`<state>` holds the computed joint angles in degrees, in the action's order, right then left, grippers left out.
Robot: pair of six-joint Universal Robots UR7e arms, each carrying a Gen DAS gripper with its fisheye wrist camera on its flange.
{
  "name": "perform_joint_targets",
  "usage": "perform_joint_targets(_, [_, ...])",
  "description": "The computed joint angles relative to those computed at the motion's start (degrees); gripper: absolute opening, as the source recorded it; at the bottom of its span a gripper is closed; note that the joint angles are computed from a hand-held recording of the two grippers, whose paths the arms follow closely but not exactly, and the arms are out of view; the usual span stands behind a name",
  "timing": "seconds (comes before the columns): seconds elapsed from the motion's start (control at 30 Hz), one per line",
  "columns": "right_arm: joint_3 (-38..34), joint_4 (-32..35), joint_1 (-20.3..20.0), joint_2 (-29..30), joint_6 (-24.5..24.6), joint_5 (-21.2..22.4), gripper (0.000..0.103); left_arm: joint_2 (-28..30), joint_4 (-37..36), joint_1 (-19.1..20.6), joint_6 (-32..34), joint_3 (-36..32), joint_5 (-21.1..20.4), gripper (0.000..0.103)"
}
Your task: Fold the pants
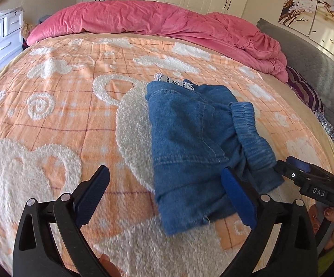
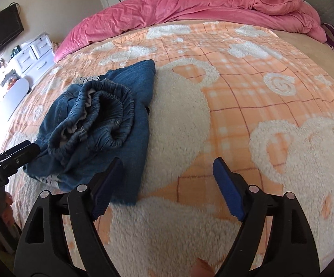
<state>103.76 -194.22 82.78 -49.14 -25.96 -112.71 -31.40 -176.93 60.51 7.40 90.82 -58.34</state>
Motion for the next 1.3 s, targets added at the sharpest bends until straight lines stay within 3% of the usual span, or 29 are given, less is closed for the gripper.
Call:
perform_joint_targets(0.2, [4.45, -5.88, 1.27, -1.19, -2.64, -0.02, 0.086, -1.88, -2.84, -1.02, 0.42, 4.47, -0.07, 0.098])
perform_joint_targets(0.43, [8.73, -12.35, 3.36, -1.94, -6.75, -1.31, 0.093, -4.4, -5.88, -2.19, 1.05, 9.65, 0.33, 0.098])
perform_joint_targets(1.3, [20.13, -25.18, 6.19, -4.19, -9.6, -1.81, 0.094, -9.2, -11.93, -4.36, -3.55, 22.15, 0.14, 0.099])
